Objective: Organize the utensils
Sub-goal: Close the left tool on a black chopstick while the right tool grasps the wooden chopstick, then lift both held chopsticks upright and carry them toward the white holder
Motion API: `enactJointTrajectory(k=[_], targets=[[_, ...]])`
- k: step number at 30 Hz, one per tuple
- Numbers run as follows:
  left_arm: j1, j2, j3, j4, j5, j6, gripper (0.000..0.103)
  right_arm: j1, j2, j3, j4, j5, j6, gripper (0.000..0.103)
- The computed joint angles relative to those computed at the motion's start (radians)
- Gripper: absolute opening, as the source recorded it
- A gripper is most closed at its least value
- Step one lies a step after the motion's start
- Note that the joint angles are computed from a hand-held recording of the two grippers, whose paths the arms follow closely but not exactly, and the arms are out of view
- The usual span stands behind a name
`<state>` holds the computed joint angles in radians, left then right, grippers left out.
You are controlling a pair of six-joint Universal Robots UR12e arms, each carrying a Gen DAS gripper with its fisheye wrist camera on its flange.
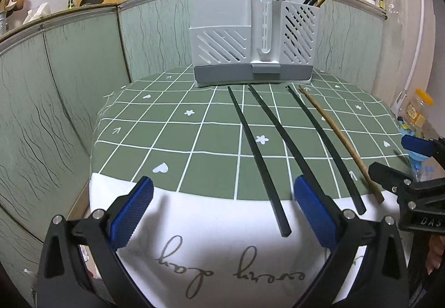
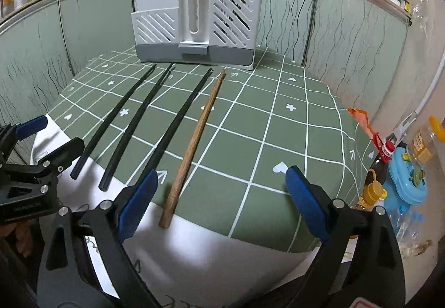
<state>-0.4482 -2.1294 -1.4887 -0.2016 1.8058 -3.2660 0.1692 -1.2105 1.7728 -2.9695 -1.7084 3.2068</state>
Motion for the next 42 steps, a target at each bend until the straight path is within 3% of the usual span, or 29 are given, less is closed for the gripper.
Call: enactJointTrajectory(k=[6, 14, 20, 23, 25, 30, 33, 42], targets=[[-0.003, -0.009, 0.007, -0.013, 0.003, -0.009, 0.098, 0.006, 0.006, -0.003, 0.016, -0.018, 0.004, 0.085], [-0.004, -0.012, -0.001, -0.004, -0.013, -0.04, 0.08, 0.009, 0.01, 0.001, 0.016, -0.018, 0.008, 0.067], [-0.013, -0.011, -0.013, 0.029, -0.021, -0.066, 0.058, 0.015, 0.012, 0.018, -0.034, -0.002, 0.026, 0.049], [-0.017, -0.012, -0.014, 0.039, -0.028, -0.077, 0.045, 0.016, 0.012, 0.024, -0.05, 0.006, 0.032, 0.041], [-0.02, -0.012, -0.013, 0.038, -0.027, -0.078, 0.029, 0.015, 0.012, 0.027, -0.059, 0.011, 0.04, 0.031], [-0.02, -0.011, -0.015, 0.032, 0.004, -0.097, 0.009, 0.014, 0.011, 0.029, -0.064, 0.01, 0.058, 0.015], [-0.017, -0.01, -0.016, 0.029, 0.0, -0.098, 0.008, 0.015, 0.013, 0.027, -0.063, 0.009, 0.057, 0.006], [-0.015, -0.009, -0.018, 0.033, -0.009, -0.09, 0.008, 0.011, 0.012, 0.029, -0.063, 0.019, 0.068, 0.006]])
